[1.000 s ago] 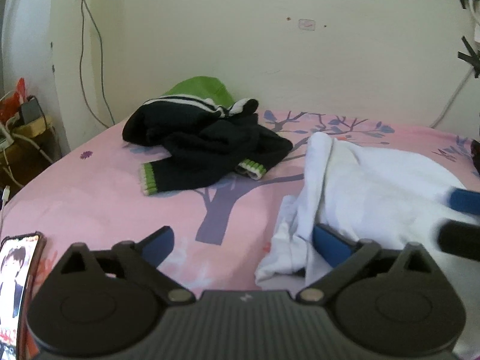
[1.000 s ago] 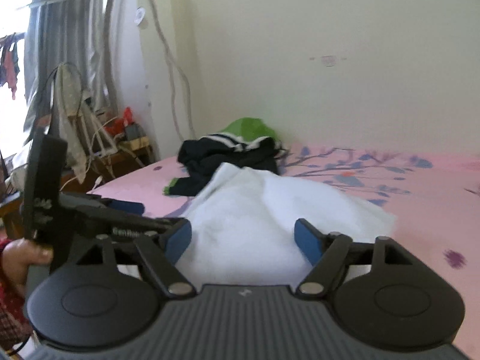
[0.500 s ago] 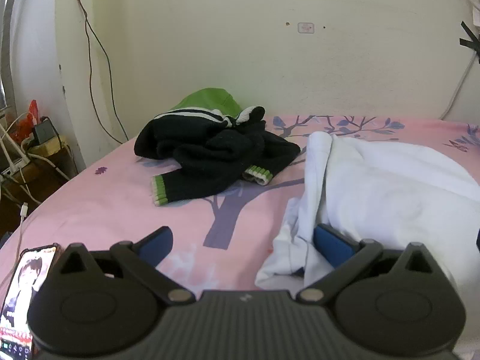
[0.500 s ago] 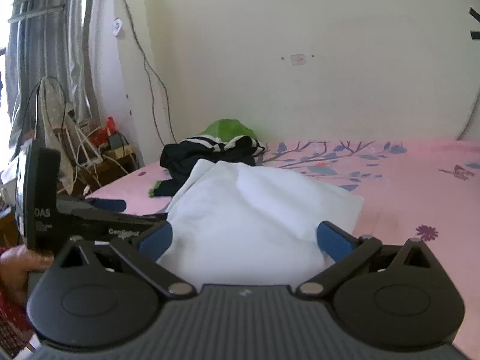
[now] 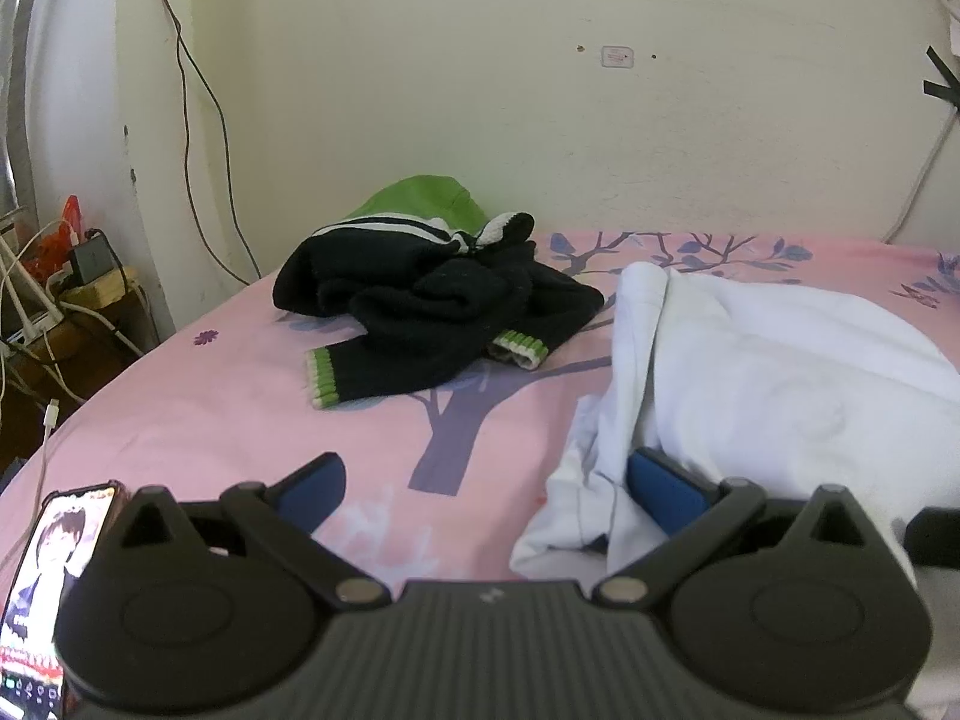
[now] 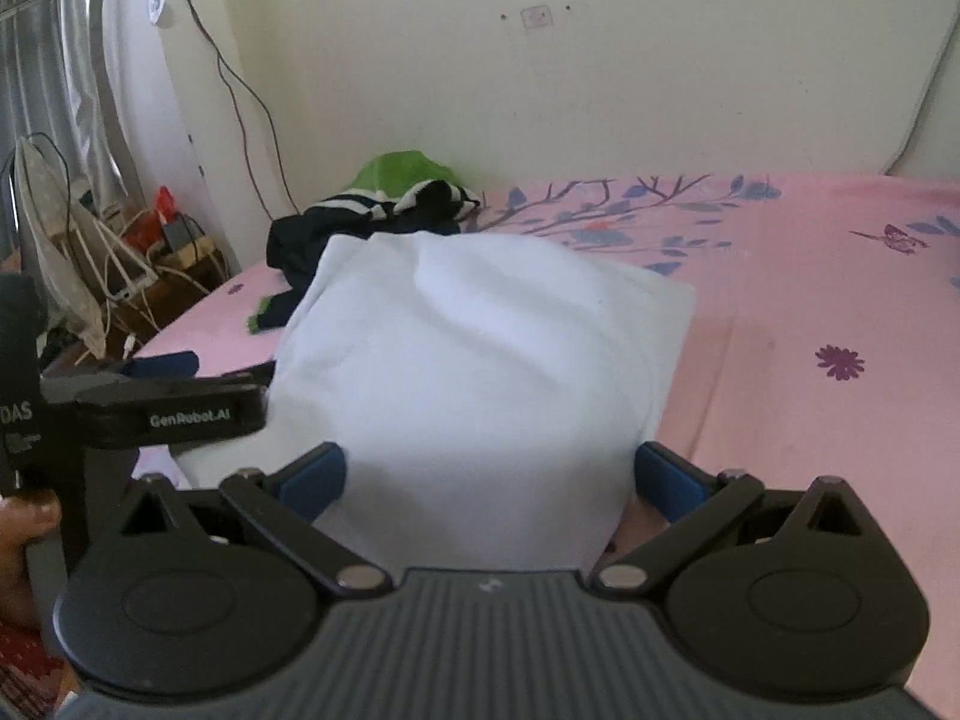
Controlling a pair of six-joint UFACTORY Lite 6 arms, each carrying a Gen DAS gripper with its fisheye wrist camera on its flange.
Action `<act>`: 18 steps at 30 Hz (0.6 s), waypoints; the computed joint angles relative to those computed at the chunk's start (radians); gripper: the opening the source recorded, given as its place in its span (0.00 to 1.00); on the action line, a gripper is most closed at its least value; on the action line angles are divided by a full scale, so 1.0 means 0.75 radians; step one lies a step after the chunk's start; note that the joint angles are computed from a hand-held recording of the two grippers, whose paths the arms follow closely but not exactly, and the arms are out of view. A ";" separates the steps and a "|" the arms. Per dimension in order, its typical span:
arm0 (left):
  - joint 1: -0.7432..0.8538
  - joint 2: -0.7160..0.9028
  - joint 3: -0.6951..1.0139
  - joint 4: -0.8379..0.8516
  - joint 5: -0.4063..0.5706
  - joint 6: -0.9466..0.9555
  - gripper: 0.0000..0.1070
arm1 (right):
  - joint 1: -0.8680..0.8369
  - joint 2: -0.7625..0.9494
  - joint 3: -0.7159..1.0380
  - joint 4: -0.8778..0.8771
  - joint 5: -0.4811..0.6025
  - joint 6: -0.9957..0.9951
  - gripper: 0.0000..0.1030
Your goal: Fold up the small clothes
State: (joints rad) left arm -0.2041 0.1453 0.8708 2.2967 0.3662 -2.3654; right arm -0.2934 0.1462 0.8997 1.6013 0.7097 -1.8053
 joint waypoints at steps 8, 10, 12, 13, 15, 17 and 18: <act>0.003 -0.005 -0.007 0.018 0.001 -0.028 0.96 | -0.014 0.001 -0.001 -0.008 0.020 0.005 0.94; 0.005 -0.008 -0.008 0.024 -0.003 -0.037 0.96 | -0.019 0.009 0.008 -0.015 0.029 0.008 0.94; 0.008 -0.011 -0.011 0.035 -0.009 -0.053 0.96 | -0.021 0.011 0.011 -0.017 0.031 0.009 0.94; 0.010 -0.013 -0.013 0.043 -0.012 -0.063 0.96 | -0.021 0.012 0.011 -0.016 0.030 0.008 0.94; 0.012 -0.014 -0.013 0.051 -0.016 -0.074 0.96 | -0.021 0.012 0.010 -0.015 0.031 0.007 0.94; 0.010 -0.017 -0.015 0.043 -0.015 -0.071 0.96 | -0.020 0.012 0.009 -0.013 0.031 0.005 0.94; 0.010 -0.016 -0.015 0.042 -0.014 -0.070 0.96 | -0.021 0.015 0.012 -0.014 0.032 0.007 0.94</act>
State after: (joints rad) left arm -0.1966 0.1331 0.8597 2.3285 0.3560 -2.4177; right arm -0.3094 0.1573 0.9086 1.5906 0.7340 -1.8001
